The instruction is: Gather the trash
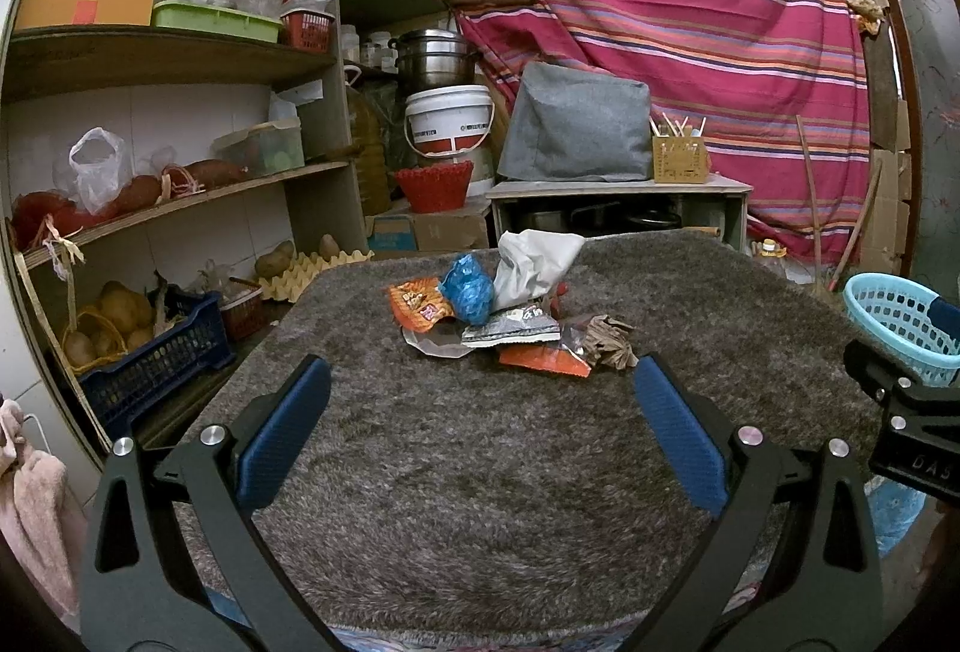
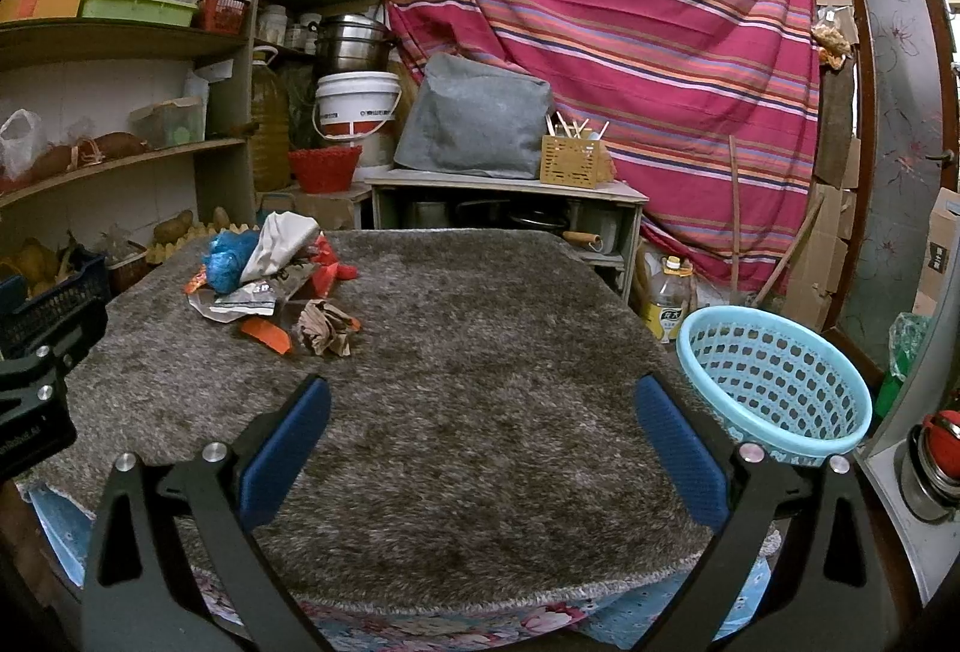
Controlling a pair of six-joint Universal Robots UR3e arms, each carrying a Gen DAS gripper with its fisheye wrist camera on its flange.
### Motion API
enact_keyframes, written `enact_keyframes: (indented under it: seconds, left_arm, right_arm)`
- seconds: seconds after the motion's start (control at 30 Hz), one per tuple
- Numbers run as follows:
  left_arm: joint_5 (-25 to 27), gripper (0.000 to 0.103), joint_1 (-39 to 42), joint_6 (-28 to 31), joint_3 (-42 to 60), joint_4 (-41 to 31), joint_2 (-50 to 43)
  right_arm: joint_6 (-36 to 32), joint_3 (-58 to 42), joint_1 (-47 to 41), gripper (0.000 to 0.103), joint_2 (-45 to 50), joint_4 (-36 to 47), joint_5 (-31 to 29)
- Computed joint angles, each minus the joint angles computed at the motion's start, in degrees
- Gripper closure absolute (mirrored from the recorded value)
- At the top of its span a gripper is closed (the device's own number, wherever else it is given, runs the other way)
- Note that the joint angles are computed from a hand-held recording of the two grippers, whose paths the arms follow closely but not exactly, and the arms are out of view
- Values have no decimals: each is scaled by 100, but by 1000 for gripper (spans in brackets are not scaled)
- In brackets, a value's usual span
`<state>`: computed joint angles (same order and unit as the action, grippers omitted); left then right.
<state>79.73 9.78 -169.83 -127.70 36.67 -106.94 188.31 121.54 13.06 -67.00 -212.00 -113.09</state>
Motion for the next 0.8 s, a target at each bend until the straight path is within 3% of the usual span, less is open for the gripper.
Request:
enact_keyframes:
  seconds: [0.3, 0.47, 0.63, 0.8]
  left_arm:
    - [-321, 5, 266, -22, 192, -488, 18]
    - [261, 5, 91, 138, 956, -633, -436]
    - [114, 5, 242, -5, 2198, -1938, -723]
    - [344, 5, 133, 147, 4202, -3418, -1609]
  right_arm:
    - [-62, 101, -153, 4, -71, -62, 155]
    - [-270, -142, -417, 4, -4, 37, 230]
    - [-405, -1071, -830, 4, -33, 1309, 613]
    - [-326, -2243, -1009, 4, 295, 2201, 909]
